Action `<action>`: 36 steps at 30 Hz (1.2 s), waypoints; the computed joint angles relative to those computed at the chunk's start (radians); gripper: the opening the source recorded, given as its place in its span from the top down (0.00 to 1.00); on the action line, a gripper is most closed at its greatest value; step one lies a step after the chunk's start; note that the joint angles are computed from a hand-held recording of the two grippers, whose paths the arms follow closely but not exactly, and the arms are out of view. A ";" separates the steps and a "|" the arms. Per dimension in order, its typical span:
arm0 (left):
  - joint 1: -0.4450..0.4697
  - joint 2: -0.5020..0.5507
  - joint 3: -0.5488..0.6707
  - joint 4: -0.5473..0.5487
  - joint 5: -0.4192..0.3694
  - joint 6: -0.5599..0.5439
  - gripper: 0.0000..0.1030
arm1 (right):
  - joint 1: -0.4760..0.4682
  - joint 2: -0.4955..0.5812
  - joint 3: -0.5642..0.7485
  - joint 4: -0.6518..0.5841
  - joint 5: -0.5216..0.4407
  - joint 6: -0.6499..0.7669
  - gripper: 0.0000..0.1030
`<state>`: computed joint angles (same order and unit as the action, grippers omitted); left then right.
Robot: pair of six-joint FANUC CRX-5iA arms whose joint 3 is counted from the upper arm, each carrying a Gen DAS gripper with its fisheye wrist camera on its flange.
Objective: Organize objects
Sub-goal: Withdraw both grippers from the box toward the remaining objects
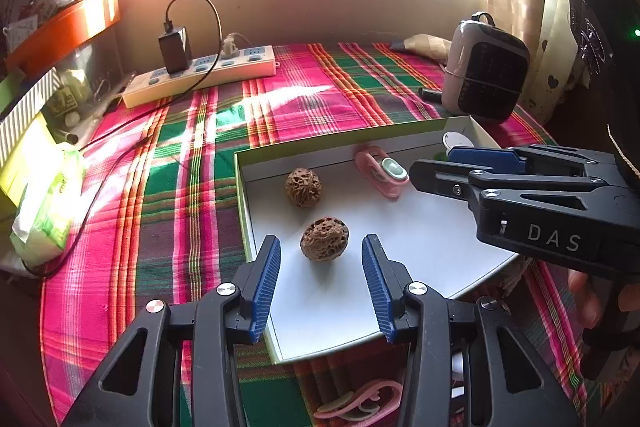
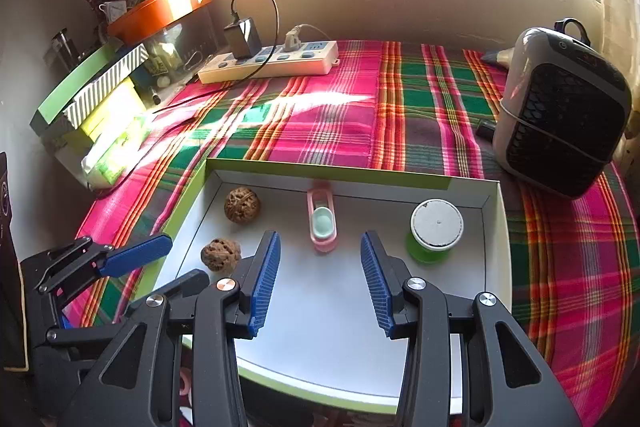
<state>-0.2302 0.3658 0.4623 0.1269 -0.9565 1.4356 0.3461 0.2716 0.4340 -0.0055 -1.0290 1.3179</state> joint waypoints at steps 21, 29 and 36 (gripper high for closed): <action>0.054 -0.223 -0.331 0.113 0.139 -0.110 0.60 | 0.065 -0.257 -0.357 0.196 0.174 -0.141 0.58; 0.070 -0.257 -0.432 0.221 0.166 -0.252 0.59 | 0.046 -0.338 -0.473 0.255 0.190 -0.260 0.58; 0.058 -0.246 -0.443 0.247 0.156 -0.323 0.58 | 0.064 -0.355 -0.499 0.237 0.165 -0.230 0.58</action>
